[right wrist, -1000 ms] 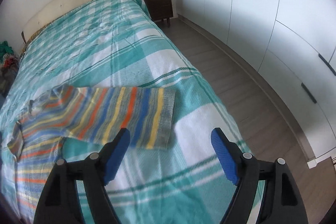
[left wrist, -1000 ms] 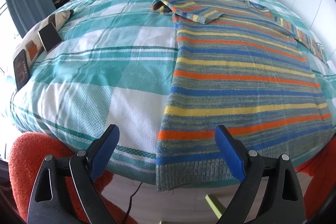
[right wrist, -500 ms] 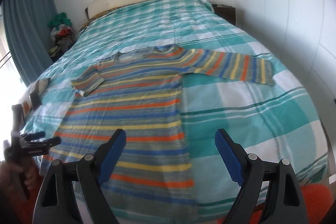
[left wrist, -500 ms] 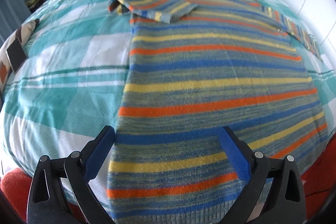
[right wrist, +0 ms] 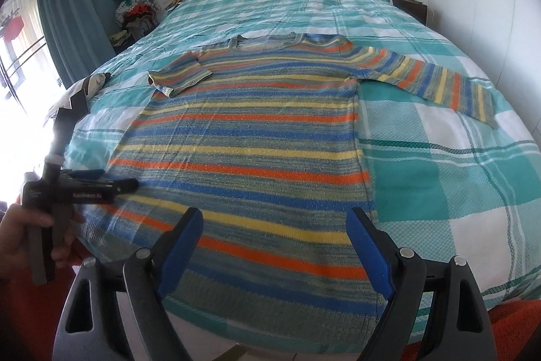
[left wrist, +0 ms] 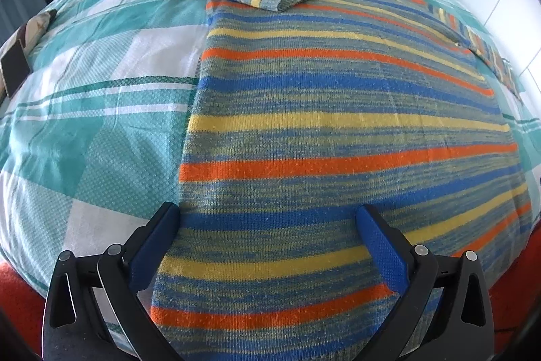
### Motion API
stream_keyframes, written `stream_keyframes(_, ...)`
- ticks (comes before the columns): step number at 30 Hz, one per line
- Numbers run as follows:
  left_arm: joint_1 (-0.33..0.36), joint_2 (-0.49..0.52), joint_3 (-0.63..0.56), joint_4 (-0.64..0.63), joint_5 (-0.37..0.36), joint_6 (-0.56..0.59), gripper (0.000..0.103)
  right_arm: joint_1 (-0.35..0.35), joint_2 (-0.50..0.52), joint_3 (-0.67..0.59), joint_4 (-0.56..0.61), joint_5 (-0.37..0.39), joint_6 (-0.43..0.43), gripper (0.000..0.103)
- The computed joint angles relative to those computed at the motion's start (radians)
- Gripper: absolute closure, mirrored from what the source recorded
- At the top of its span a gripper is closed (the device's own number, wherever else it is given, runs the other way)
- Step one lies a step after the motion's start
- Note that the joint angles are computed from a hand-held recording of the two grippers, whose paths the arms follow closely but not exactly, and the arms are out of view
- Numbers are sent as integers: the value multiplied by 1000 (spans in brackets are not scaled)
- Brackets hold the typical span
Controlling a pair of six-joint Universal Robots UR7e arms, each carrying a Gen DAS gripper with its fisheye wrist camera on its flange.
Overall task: Fold small clothes
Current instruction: 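Move the left gripper over the sweater toward the other sleeve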
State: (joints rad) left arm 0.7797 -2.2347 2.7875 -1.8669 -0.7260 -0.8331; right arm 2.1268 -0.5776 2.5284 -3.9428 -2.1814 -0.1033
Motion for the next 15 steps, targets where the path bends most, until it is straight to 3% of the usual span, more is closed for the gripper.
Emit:
stream_keyframes(4,10,41,0,-33,7,9,0,9,6,-5,2,-3,-9,17)
stream_keyframes(15,-16,30,16,-23,24,8,0,31,28,-19,24,-18,-24,17)
